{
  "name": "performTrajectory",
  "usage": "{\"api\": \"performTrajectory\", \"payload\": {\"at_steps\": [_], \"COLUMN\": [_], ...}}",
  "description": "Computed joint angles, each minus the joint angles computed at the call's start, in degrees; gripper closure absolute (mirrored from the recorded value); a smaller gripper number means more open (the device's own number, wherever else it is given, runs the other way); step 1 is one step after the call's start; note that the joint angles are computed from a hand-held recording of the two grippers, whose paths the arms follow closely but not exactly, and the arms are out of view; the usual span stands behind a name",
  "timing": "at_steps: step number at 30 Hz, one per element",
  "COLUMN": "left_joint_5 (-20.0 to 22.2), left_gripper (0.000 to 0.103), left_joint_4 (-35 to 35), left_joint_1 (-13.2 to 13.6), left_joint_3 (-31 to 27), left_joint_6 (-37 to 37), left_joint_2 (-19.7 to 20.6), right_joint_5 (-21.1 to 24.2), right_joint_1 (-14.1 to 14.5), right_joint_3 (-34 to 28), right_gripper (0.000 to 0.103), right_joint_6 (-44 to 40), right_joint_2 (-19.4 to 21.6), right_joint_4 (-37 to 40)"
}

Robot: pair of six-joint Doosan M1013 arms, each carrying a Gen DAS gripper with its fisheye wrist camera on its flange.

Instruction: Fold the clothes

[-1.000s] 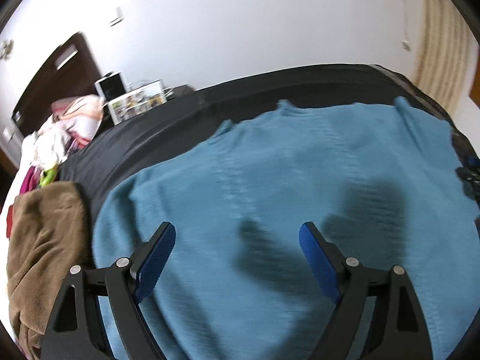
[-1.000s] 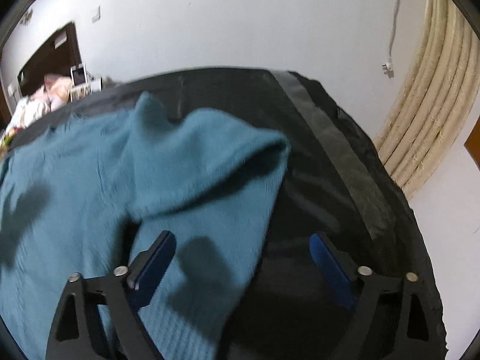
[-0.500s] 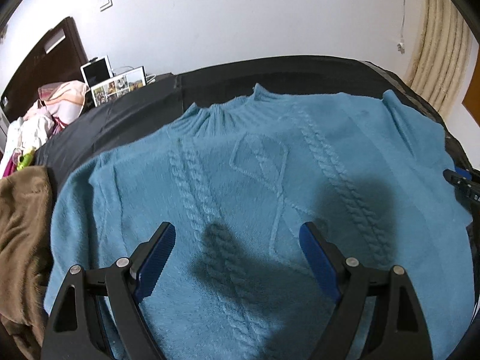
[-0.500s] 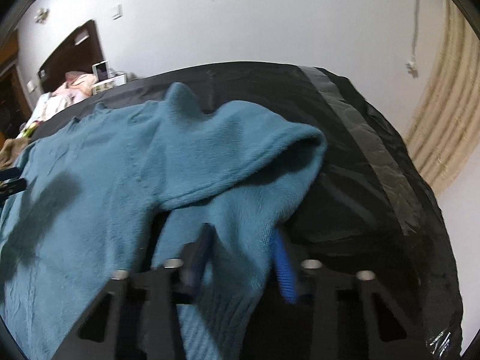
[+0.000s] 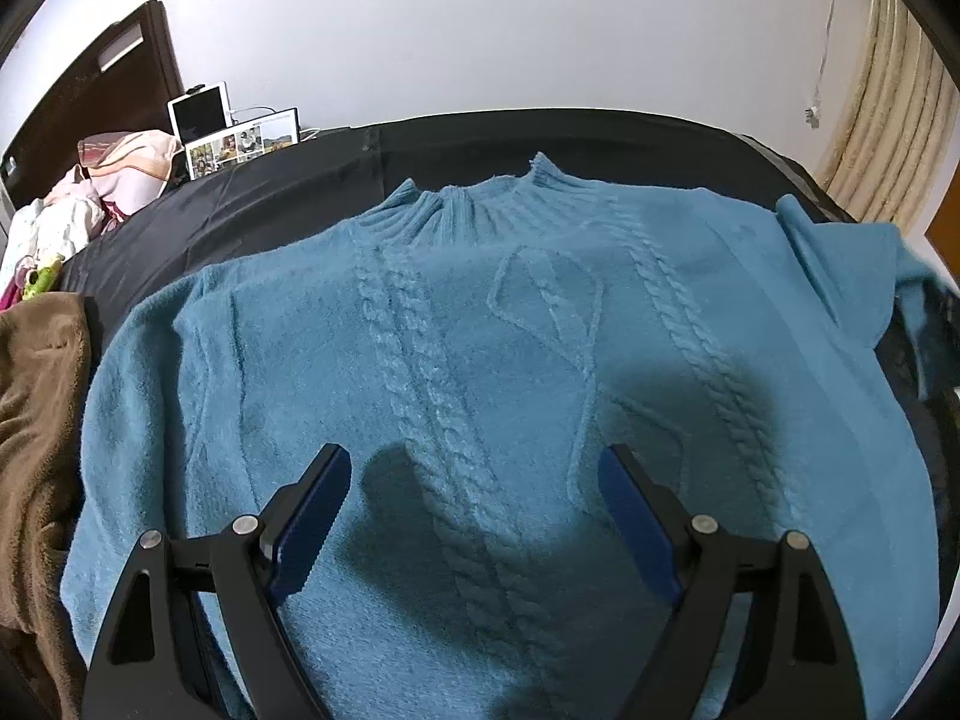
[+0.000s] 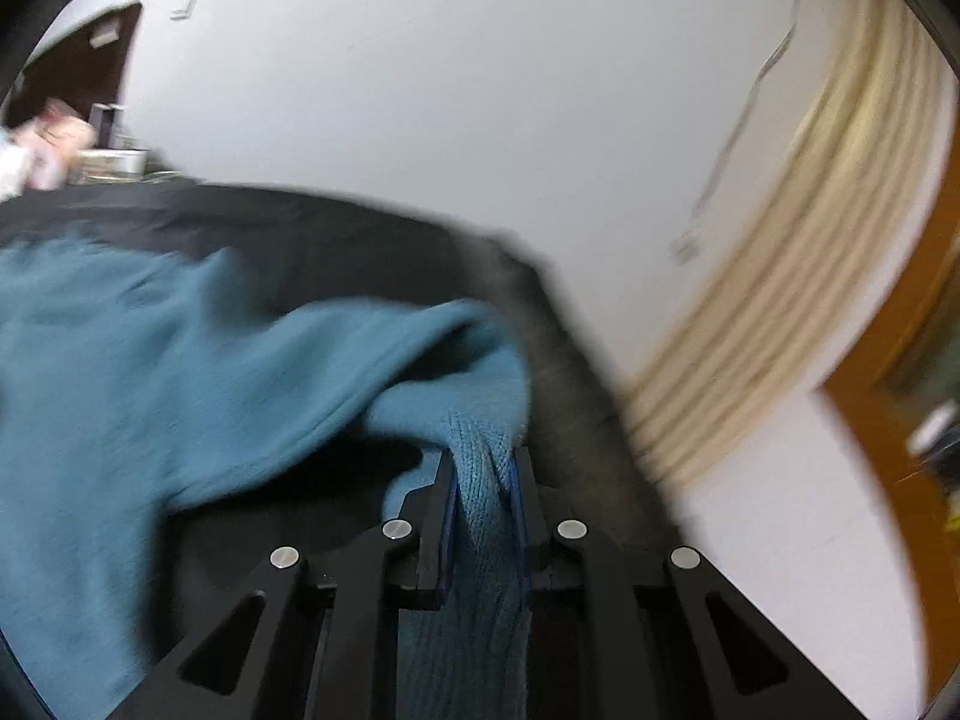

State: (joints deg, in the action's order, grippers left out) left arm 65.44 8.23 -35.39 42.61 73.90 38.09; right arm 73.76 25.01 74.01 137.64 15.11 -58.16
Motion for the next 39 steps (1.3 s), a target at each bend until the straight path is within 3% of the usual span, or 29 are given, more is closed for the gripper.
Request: {"api": "performTrajectory", "payload": {"at_steps": [5, 11, 16, 19, 23, 27, 28, 30, 31, 36, 39], "left_joint_5": [-0.6, -1.1, -2.4, -3.7, -4.8, -5.7, -5.9, -6.2, -6.3, -6.3, -6.6], "left_gripper": [0.015, 0.015, 0.015, 0.015, 0.015, 0.015, 0.015, 0.015, 0.015, 0.015, 0.015], "left_joint_4": [-0.9, -1.5, -2.1, -2.9, -3.5, -3.9, -4.1, -4.4, -4.6, -6.0, -6.4], "left_joint_1": [0.1, 0.4, 0.7, 0.9, 1.3, 1.9, 2.1, 2.3, 2.4, 2.9, 2.9], "left_joint_3": [0.7, 1.4, 2.6, 3.8, 5.3, 6.6, 6.8, 7.2, 7.4, 7.8, 8.1], "left_joint_6": [0.5, 0.0, -0.7, -1.0, -1.7, -2.9, -3.3, -3.8, -4.0, -4.2, -3.9], "left_joint_2": [-0.4, -0.9, -1.8, -2.7, -3.6, -4.3, -4.4, -4.6, -4.7, -4.7, -4.8], "right_joint_5": [3.3, 2.2, -6.0, -14.6, -26.5, -35.4, -35.9, -36.4, -36.9, -38.0, -38.7], "right_joint_1": [0.9, 3.5, 6.1, 7.3, 8.0, 8.0, 8.0, 7.9, 8.0, 7.3, 5.7], "right_joint_3": [-1.7, -2.4, -2.0, -2.5, -3.2, -5.2, -6.1, -7.2, -7.3, -8.8, -8.6], "right_gripper": [0.087, 0.087, 0.087, 0.087, 0.087, 0.086, 0.08, 0.044, 0.018, 0.016, 0.016], "right_joint_6": [6.5, 14.1, 16.4, 13.9, 4.7, -14.8, -21.2, -30.2, -32.1, -44.1, -51.8], "right_joint_2": [1.6, 2.9, 2.9, 2.8, 3.0, 3.8, 4.2, 4.9, 5.0, 5.4, 4.0], "right_joint_4": [-13.1, -27.2, -35.1, -34.6, -29.4, -11.8, -5.9, 2.4, 4.0, 18.3, 33.8]}}
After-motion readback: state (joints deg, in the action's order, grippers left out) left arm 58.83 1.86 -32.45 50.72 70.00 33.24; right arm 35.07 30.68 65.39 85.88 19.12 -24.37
